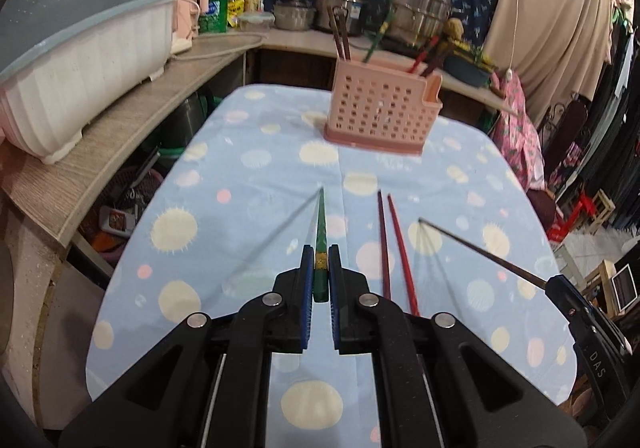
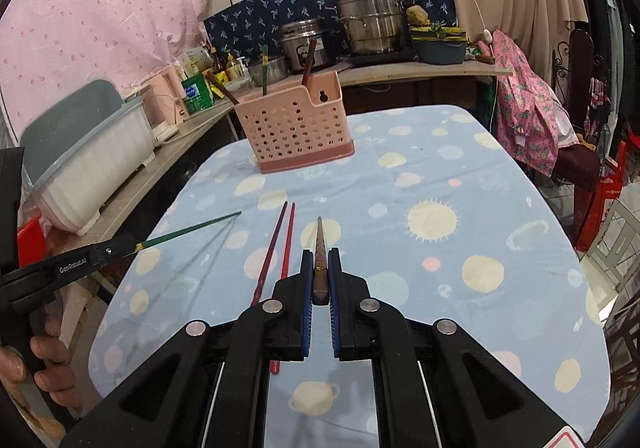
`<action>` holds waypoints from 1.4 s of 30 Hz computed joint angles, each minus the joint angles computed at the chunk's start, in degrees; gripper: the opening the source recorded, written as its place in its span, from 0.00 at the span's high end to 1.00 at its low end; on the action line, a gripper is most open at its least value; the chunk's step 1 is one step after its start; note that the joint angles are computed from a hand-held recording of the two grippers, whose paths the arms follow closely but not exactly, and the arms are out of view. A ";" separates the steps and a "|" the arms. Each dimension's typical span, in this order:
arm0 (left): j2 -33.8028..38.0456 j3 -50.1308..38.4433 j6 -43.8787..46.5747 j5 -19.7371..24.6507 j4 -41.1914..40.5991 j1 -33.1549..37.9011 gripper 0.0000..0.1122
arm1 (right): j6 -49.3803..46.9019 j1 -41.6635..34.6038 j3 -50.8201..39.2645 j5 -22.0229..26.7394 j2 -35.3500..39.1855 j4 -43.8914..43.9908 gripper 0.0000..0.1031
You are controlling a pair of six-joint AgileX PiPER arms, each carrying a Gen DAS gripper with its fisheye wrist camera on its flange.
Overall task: Organize utensils
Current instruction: 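Lift both held chopsticks and carry them up over the pink basket, then lower both chopsticks into the pink basket and open both tools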
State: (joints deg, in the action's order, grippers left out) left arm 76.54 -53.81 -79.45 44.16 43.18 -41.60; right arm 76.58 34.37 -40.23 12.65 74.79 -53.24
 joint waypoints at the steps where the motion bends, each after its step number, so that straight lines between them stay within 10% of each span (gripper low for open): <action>1: -0.32 -0.75 0.46 0.34 0.20 0.38 0.94 | -1.44 -0.56 -0.81 0.06 -0.31 1.07 0.93; 28: 11.05 -30.61 27.71 -2.99 -13.64 16.71 0.94 | -71.79 -13.93 -32.34 -3.24 12.96 70.09 0.93; 42: 31.82 -71.80 36.06 2.95 -12.30 20.39 0.94 | -64.11 -15.63 -74.46 7.97 36.41 63.29 0.93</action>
State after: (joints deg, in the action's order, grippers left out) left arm 108.37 -125.61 -43.39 47.11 30.88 -21.21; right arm 12.48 18.74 -114.70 20.62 111.20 10.05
